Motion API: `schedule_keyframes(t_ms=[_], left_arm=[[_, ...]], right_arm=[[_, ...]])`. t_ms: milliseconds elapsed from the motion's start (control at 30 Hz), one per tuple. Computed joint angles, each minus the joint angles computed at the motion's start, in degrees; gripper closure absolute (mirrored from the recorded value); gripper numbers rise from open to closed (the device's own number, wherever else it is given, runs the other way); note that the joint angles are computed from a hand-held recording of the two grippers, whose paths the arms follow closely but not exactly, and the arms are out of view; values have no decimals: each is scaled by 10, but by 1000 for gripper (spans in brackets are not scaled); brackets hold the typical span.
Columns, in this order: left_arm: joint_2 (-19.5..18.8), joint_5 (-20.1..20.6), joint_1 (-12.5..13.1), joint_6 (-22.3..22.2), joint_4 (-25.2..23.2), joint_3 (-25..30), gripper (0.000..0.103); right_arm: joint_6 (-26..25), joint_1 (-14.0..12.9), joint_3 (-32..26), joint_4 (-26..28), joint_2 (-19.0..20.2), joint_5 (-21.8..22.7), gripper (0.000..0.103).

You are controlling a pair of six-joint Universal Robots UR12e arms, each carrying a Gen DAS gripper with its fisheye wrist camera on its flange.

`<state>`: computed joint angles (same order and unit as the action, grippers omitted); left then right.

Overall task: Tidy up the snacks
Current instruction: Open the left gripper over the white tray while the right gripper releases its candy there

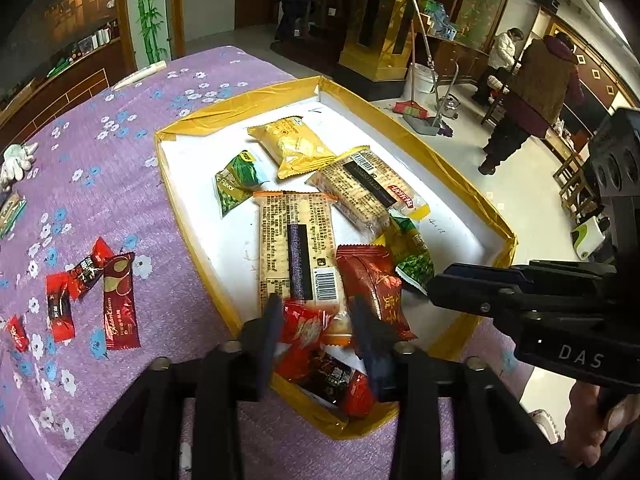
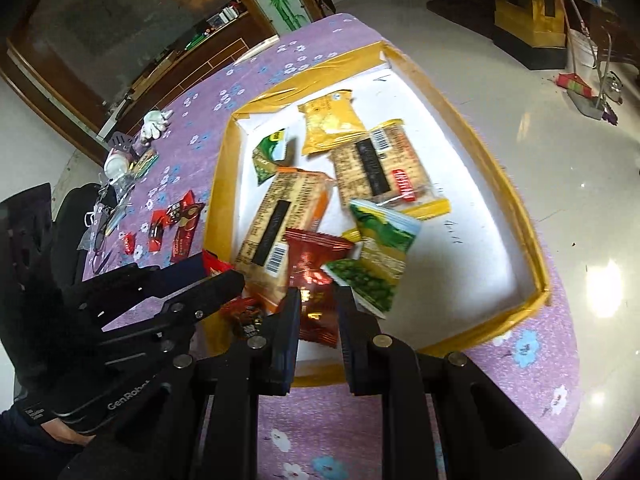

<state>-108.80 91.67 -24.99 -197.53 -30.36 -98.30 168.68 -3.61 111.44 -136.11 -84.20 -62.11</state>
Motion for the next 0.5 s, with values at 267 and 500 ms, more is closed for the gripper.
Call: schedule_keyframes(t_ms=[267,500], left_arm=[[9,15,0,-15,28,-12,43],[31,40,13,-53,44,-41,43]], right_arm=[[-12,3,0,-9,-3,-2,85],[-33,20,-5,-5,0,-1,85]])
